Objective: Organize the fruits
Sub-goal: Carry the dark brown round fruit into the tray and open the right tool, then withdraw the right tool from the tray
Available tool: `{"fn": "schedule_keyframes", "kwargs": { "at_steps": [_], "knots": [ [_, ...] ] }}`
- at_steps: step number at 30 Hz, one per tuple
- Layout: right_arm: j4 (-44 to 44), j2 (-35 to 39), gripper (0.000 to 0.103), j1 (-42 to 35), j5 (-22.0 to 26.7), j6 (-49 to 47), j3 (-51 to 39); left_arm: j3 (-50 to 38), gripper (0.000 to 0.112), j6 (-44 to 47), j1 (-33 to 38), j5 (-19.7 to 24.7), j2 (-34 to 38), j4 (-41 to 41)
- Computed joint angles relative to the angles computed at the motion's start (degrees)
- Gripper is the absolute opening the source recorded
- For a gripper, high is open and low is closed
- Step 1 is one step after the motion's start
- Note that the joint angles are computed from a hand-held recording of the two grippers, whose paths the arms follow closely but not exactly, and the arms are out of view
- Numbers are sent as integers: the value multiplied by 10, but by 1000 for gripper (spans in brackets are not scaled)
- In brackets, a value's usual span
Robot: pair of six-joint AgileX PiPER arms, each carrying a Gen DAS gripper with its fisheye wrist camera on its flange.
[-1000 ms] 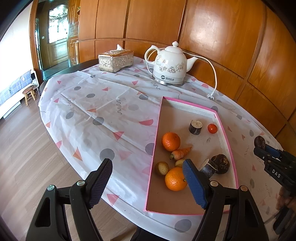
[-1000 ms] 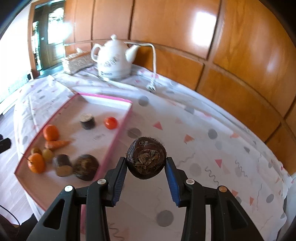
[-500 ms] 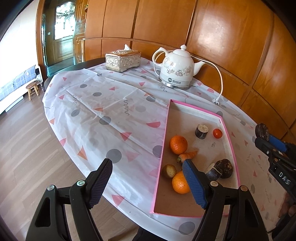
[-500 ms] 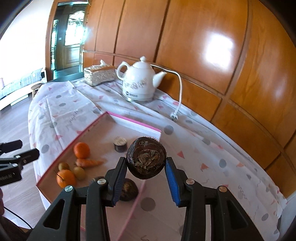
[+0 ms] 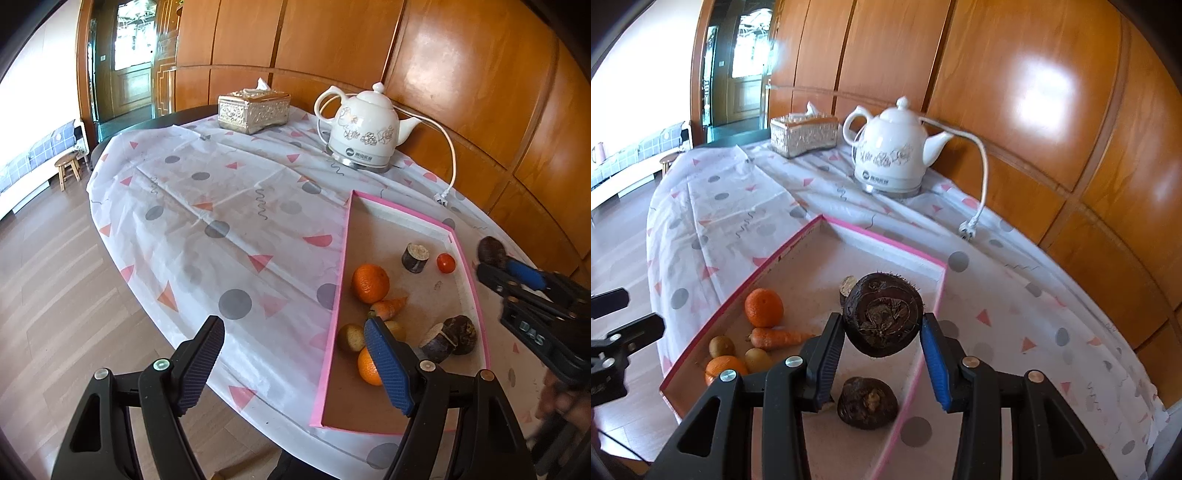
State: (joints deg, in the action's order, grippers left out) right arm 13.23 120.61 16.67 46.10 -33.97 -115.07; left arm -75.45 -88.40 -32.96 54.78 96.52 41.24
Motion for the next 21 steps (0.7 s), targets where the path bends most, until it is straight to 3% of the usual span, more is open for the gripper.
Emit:
{"fn": "schedule_keyframes", "kwargs": {
  "at_steps": [12,21],
  "knots": [
    [-48,133,43,23,103,63,-162,6,79,0,6,-5,3,-6],
    [-45,105,47,18,74,60,-104,4,79,-11,-1,4,0,9]
  ]
}}
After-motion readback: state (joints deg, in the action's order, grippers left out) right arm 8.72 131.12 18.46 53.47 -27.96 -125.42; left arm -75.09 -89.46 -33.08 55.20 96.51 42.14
